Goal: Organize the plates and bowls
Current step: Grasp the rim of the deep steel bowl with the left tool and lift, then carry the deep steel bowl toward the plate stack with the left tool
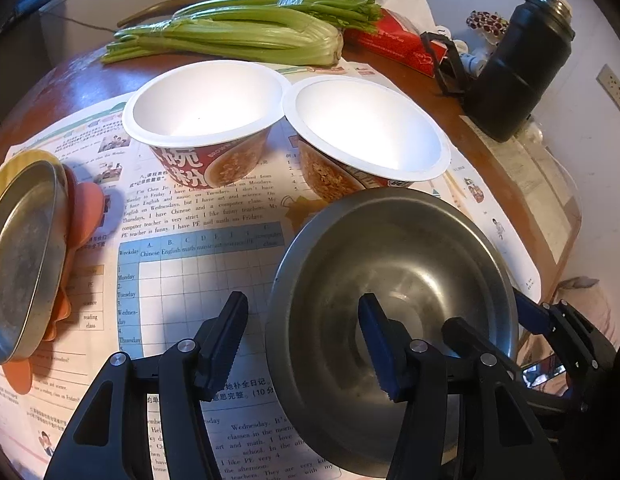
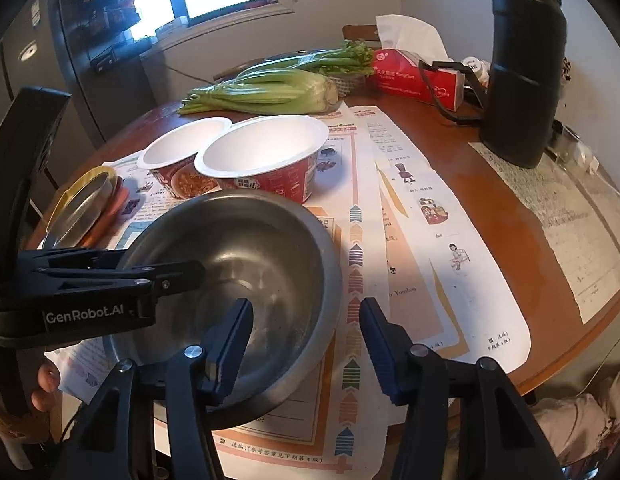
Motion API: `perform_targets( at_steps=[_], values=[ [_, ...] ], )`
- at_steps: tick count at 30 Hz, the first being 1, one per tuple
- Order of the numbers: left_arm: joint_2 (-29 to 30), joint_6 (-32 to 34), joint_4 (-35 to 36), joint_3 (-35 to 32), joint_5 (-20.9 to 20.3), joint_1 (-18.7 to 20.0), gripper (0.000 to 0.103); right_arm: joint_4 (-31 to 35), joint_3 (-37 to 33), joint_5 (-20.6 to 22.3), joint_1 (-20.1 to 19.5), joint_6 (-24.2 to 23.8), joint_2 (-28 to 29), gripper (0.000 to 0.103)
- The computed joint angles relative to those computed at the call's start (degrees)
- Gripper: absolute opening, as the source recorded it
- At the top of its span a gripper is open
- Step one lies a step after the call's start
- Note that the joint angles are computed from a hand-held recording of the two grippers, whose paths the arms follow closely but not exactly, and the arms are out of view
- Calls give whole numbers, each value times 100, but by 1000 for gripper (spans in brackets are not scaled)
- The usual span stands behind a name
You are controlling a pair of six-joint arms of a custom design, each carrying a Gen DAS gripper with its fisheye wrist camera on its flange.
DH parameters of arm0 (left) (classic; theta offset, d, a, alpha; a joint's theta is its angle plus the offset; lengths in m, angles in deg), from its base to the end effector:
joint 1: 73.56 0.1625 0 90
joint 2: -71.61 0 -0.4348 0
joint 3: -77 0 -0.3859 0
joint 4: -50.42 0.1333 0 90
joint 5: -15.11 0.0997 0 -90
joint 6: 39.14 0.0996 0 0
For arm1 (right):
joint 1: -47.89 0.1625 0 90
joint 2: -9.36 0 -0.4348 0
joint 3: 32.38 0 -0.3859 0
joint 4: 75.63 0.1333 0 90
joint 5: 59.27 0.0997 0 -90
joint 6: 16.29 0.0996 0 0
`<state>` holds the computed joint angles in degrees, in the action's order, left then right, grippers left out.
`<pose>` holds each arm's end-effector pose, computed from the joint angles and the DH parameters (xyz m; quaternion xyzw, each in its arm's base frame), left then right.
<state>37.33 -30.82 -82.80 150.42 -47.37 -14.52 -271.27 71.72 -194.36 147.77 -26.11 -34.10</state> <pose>-0.2394 -0.7477 0.0828 0.3183 0.9171 -0.0806 0.2263 0.1691 -0.6050 0.1460 0.0014 -0.8658 0.3536 0.3540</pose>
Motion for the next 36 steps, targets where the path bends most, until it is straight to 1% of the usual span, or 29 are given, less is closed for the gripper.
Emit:
perform_targets(
  at_steps=[3,6,10,13,15,17,23,31,36],
  values=[
    [12,15,-70,37,83,-26,59,116,-7,43,15,21,6,54],
    [21,51,-121,62,144,-42,59,154,-3,187,25,-22,10,54],
    [14,14,-131,73,131,-42,59,168,-40,165,61,-58,52,54],
    [-1,5,-106,96,86,-51,56,248,-30,266,48,121,17,54],
    [-13,-9,-85,99,76,-52,54,290,4,449,37,218,-25,54],
    [-23,-25,-74,97,51,-44,54,318,-32,382,51,190,8,55],
    [-78,-24,-79,159,38,-45,54,279,-44,390,55,205,20,55],
    [-220,-35,-197,292,21,-21,54,172,-61,374,141,82,68,55],
    [-436,19,-356,477,-125,22,54,81,-76,448,231,21,123,55]
  ],
)
